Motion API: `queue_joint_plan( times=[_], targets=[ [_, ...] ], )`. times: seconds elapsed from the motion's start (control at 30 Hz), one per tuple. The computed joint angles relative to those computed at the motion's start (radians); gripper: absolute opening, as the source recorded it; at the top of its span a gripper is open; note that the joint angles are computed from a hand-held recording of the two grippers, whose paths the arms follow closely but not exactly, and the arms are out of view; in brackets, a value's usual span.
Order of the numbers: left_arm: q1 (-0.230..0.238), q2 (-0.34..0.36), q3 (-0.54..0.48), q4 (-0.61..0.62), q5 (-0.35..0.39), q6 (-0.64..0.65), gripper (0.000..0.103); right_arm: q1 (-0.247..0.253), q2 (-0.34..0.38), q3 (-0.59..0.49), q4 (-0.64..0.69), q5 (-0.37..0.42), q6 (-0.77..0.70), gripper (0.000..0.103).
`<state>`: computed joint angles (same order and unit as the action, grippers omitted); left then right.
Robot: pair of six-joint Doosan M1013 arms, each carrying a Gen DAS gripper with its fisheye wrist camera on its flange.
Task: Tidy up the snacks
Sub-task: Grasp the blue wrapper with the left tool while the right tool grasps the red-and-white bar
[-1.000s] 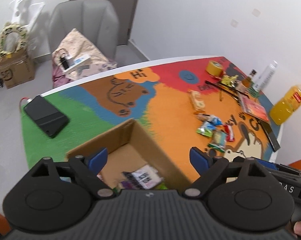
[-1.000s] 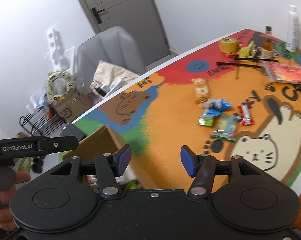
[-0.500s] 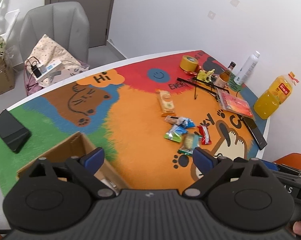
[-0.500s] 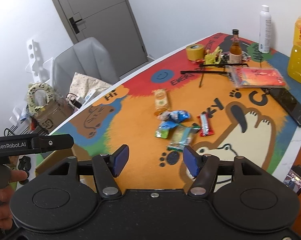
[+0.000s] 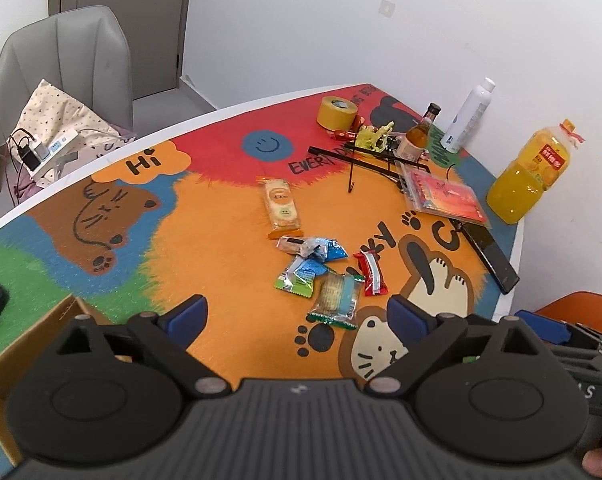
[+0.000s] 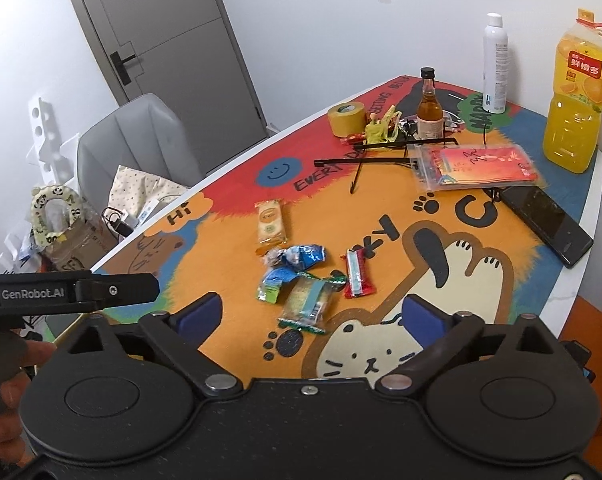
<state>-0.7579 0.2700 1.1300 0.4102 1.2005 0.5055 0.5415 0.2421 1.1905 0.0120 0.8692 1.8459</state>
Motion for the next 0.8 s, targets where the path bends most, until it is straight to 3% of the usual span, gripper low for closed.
queue_joint_plan(
  times=[0.17,0.43,0.53,0.67,0.8],
  targets=[
    [0.017,0.032,-0.029,-0.020,0.020,0.010,0.096,-0.012,0.026,-0.022,0.010,0.017,-0.018,0.103],
    [0.045,0.079,-0.052,-0.046,-0.006,0.033,0.096,-0.031,0.078,-0.070,0.026,0.050,-0.051,0.102],
    [0.052,0.091,-0.050,-0.048,-0.032,0.027,0.095,-0.037,0.097,-0.084,0.035,0.050,-0.081,0.095],
    [0.065,0.112,-0.049,-0.068,-0.052,0.014,0.093,-0.053,0.128,-0.114,0.073,0.087,-0.099,0.077],
    [0.077,0.137,-0.053,-0.095,-0.071,0.029,0.079,-0.066,0.155,-0.137,0.103,0.121,-0.121,0.068]
  ],
)
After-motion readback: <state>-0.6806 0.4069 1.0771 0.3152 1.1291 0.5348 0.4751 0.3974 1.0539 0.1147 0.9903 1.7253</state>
